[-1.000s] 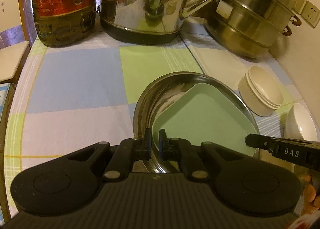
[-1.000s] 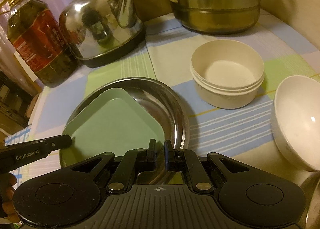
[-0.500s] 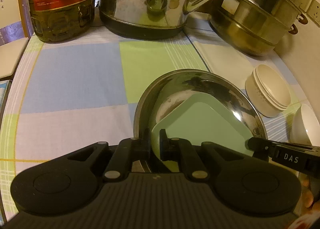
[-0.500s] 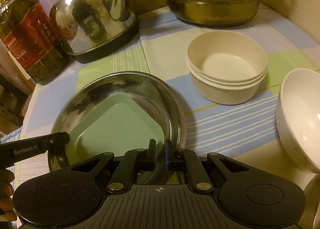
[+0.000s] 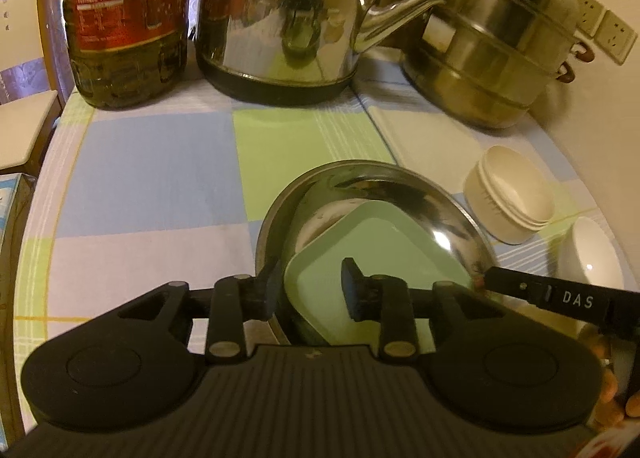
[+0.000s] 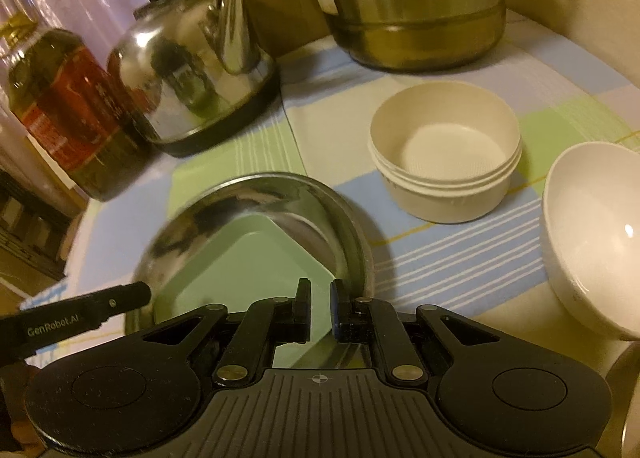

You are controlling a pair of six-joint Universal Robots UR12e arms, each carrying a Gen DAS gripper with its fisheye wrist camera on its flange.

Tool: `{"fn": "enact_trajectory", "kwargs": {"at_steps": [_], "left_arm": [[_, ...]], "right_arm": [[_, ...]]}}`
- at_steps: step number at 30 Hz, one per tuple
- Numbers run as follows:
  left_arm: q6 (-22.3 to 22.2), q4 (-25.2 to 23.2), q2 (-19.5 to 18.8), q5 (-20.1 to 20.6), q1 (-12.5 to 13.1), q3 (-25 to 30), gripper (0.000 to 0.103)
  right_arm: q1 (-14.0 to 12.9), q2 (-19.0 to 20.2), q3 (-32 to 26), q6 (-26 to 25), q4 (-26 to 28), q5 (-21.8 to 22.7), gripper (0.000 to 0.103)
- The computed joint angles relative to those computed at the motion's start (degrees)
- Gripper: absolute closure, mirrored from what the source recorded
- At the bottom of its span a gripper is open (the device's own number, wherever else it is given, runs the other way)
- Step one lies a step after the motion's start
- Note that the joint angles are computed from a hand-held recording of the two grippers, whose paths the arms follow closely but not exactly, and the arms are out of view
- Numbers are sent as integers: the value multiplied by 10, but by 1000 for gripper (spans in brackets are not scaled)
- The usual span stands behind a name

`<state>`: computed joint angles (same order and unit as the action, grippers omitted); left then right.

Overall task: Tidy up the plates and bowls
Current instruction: 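Open the left gripper and release the green plate, then move the left gripper back and toward the white floral saucer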

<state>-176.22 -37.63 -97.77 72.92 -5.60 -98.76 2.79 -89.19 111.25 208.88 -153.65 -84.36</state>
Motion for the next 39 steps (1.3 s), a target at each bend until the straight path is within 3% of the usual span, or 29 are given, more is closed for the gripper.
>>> {"fn": "enact_trajectory", "kwargs": {"at_steps": [2, 4, 9, 15, 22, 29, 39], "left_arm": [[1, -1, 9, -6, 3, -5, 69], [2, 4, 21, -10, 6, -13, 65], [9, -1, 53, -7, 11, -35, 61], [14, -22, 96, 24, 8, -64, 60], [-4, -39, 145, 71, -9, -96, 58], [-27, -48, 186, 123, -45, -120, 54], [-85, -80, 233, 143, -88, -145, 53]], "right_arm": [[-2, -8, 4, 5, -2, 9, 69], [-3, -18, 11, 10, -10, 14, 59], [-3, -41, 24, 13, -17, 32, 56], [-6, -81, 48, -4, -5, 71, 52], [-17, -132, 77, -69, 36, 121, 51], [-35, -190, 106, -132, 85, 155, 49], [-75, -270, 140, -206, 180, 183, 45]]}}
